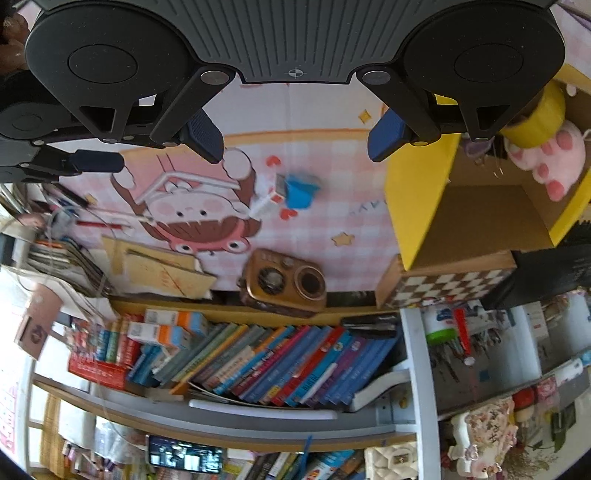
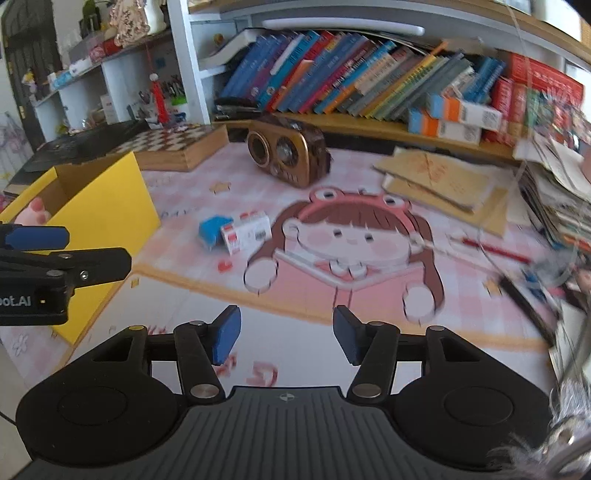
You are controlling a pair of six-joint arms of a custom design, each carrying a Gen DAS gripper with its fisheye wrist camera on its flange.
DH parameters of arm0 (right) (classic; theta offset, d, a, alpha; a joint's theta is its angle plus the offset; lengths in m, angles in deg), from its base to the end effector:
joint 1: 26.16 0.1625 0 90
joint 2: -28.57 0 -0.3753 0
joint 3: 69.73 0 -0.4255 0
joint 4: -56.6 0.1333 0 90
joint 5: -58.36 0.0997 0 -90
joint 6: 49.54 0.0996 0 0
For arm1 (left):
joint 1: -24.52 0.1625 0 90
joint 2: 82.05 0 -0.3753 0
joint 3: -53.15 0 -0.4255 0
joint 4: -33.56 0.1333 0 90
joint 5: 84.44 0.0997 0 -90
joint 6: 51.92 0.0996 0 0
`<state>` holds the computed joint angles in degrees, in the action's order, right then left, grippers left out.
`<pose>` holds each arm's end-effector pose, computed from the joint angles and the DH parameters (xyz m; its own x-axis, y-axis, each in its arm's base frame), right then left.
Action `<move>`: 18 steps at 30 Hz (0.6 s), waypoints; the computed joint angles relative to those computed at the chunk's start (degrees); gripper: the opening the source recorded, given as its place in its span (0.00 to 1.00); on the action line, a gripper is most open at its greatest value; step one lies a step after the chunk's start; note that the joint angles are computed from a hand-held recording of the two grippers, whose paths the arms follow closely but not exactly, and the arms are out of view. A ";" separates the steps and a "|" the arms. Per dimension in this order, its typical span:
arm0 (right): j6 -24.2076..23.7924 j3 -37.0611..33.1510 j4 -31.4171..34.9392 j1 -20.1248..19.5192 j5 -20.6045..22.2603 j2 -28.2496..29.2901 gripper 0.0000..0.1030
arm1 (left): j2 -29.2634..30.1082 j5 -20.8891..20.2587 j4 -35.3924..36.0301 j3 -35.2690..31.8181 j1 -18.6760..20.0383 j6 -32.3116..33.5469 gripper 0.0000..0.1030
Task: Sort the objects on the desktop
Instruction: 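Move both grippers toward the blue eraser and small white box, then close the right gripper on the white box while the left closes on the blue eraser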
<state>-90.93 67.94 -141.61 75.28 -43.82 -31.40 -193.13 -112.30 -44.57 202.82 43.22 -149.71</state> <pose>0.1921 -0.3833 0.0384 -0.6217 -0.6250 0.4720 -0.7757 0.5747 -0.2607 -0.1423 -0.2819 0.1408 -0.6647 -0.2918 -0.6878 0.4097 0.6275 -0.6622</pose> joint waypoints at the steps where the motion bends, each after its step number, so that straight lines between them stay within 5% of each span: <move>1: -0.67 -1.02 0.34 -0.06 0.44 0.81 0.55 | 0.49 0.45 -0.12 -0.38 0.63 0.04 0.85; 18: -11.12 -15.57 6.47 -0.91 7.23 14.29 0.68 | 6.45 2.67 -2.44 -3.80 7.14 1.72 0.85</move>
<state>-102.05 52.36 -135.14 74.37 -36.59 -17.11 -186.69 -109.64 -47.02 199.02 50.36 -147.99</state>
